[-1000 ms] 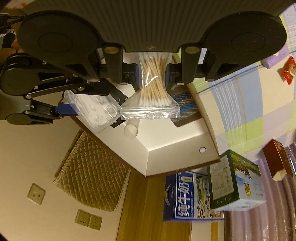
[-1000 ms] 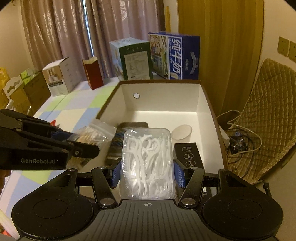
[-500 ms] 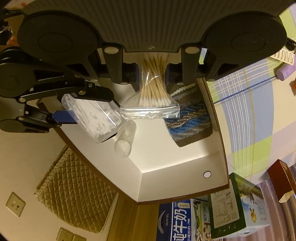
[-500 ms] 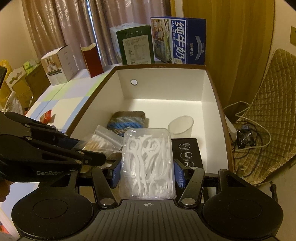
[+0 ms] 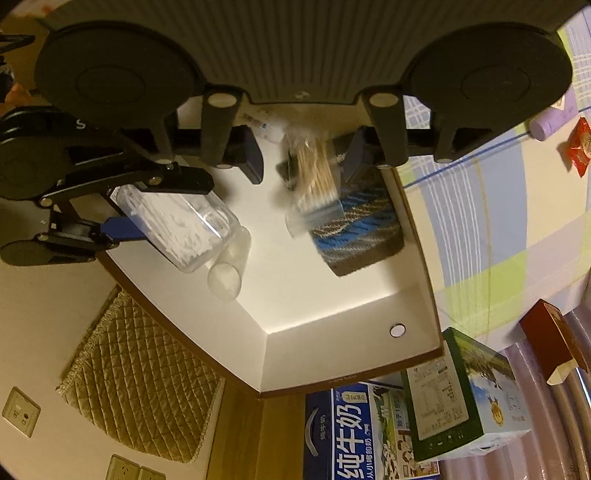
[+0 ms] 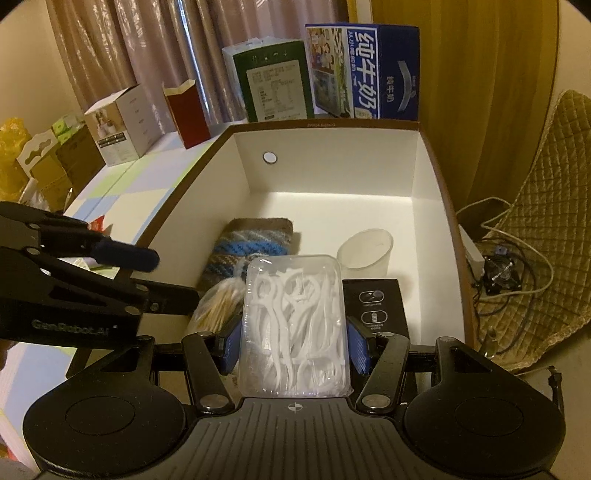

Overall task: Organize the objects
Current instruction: 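Carry the swab bag and floss box into the brown box and release both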

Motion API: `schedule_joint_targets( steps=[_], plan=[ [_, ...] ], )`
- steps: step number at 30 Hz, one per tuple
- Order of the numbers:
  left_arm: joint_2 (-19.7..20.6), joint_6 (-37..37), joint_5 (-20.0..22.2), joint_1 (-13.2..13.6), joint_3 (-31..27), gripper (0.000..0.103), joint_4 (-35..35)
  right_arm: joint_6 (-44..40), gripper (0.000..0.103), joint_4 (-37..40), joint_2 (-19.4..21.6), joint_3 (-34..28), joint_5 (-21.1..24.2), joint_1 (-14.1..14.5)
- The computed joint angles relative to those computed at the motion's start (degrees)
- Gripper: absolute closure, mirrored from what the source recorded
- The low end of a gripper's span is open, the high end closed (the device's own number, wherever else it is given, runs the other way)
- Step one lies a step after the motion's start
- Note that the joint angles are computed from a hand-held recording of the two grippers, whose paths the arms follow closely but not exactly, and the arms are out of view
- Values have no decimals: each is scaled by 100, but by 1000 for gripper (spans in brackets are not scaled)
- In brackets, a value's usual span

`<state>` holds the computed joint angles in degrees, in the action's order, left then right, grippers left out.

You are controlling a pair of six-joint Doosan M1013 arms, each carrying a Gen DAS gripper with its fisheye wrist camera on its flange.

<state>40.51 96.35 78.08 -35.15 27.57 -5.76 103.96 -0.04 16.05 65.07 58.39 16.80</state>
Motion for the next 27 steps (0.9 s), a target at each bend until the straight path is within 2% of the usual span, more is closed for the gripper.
schedule_joint_targets(
  steps=[2,10,19,27],
  plan=[
    [0,-17,-12,5,-8,53,36,9,48,-3,17,-4,-25,1],
    [1,-42,-8,7,-25,51,39,61,41,-159,23,-36,-84,3],
    [-75,-9,-48,20,69,41,-55,178,35,-242,-82,18,-61,15],
    [-268,58,-201,35,354,38,-203,561,21,-397,-258,145,-62,63]
  ],
)
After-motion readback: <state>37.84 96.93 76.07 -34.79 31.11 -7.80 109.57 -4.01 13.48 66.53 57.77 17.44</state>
